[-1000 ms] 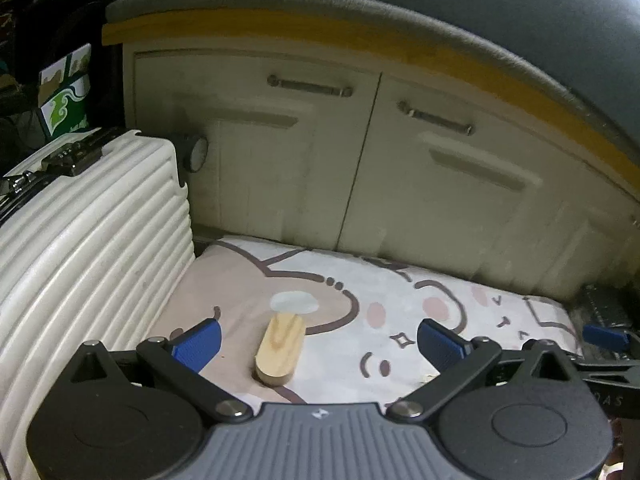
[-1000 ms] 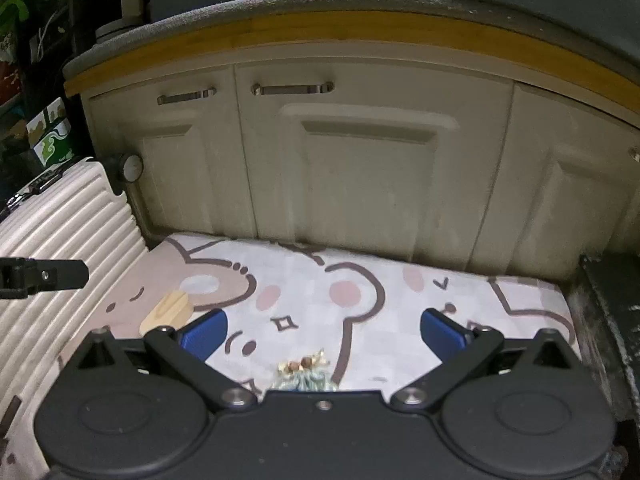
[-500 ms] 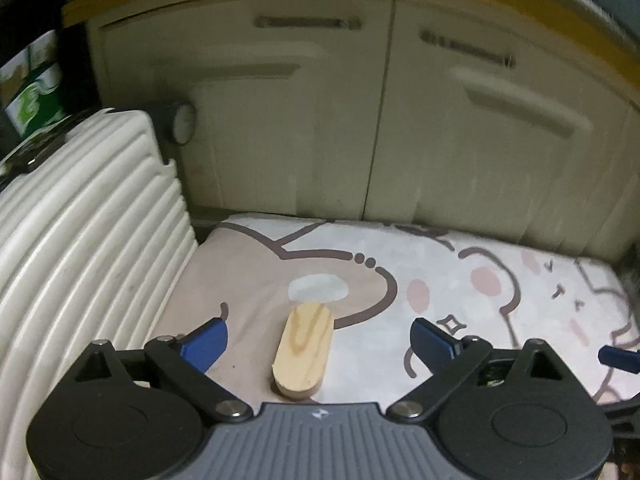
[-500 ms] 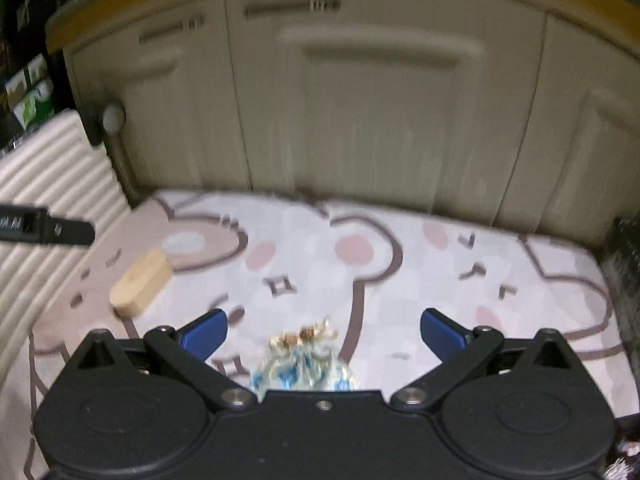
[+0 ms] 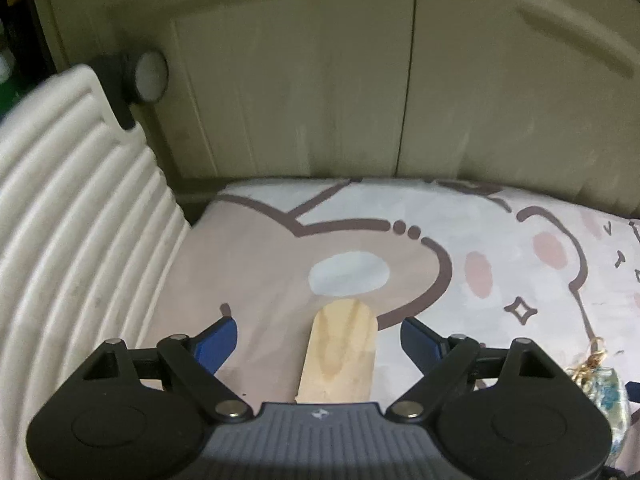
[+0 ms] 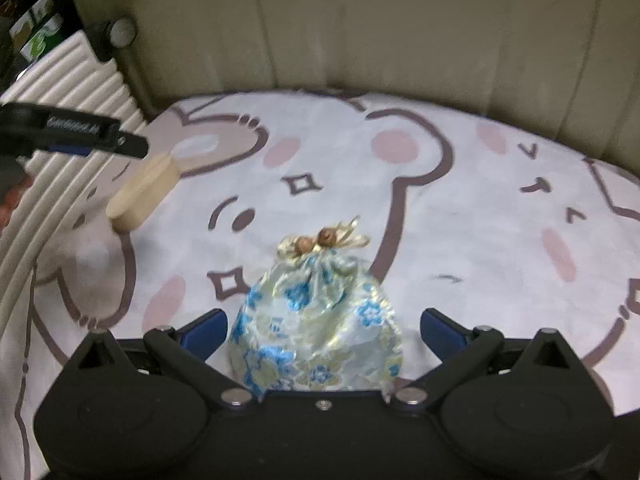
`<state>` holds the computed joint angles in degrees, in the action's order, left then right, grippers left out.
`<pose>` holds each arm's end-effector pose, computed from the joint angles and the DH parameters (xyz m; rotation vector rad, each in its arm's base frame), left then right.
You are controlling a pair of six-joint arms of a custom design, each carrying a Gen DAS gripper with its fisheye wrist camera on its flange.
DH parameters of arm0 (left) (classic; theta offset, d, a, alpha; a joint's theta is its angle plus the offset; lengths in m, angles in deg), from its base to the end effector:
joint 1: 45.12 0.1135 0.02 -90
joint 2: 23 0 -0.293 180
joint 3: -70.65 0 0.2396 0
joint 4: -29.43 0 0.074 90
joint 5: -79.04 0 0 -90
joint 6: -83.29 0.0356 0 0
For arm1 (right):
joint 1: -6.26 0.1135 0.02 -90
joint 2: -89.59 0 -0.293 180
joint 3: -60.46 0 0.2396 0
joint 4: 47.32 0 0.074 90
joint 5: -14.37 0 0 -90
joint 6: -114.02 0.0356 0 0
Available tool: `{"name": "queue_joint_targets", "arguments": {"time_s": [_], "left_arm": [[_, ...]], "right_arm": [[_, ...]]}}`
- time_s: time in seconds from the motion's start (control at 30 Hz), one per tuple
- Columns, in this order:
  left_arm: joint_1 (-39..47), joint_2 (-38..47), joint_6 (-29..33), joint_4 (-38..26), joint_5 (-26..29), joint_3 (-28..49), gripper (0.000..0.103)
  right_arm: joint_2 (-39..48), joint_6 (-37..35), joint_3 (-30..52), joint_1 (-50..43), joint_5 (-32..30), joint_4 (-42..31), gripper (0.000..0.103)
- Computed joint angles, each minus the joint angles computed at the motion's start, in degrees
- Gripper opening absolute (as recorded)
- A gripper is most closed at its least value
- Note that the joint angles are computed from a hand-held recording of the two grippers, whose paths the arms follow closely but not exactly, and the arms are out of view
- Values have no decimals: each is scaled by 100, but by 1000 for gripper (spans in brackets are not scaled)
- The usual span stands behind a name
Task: Organize objects
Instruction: 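Lower left tool to the wooden block while right tool approaches the blue floral pouch, then close left gripper on the wooden block while right gripper grasps the floral pouch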
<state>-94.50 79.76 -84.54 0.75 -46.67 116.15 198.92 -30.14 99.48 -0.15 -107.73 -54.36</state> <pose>0.1600 -0.1547 0.0951 -0.6519 2.4534 0.2829 0.2213 -0.0058 0.0628 -1.1402 2.3691 0.5059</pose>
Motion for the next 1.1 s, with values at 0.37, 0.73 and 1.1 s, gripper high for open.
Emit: {"name": "queue_joint_targets", "arguments": {"time_s": [0.37, 0.73, 1.1], "left_arm": [[488, 856, 849, 1604, 598, -311, 77], [483, 565, 725, 1612, 842, -463, 56], [-158, 322, -540, 539, 765, -243, 45]], "right_arm": [[342, -434, -109, 153, 160, 499, 103], [207, -919, 36, 60, 262, -3, 94], [-295, -1108, -115, -31, 445, -291, 85]]}}
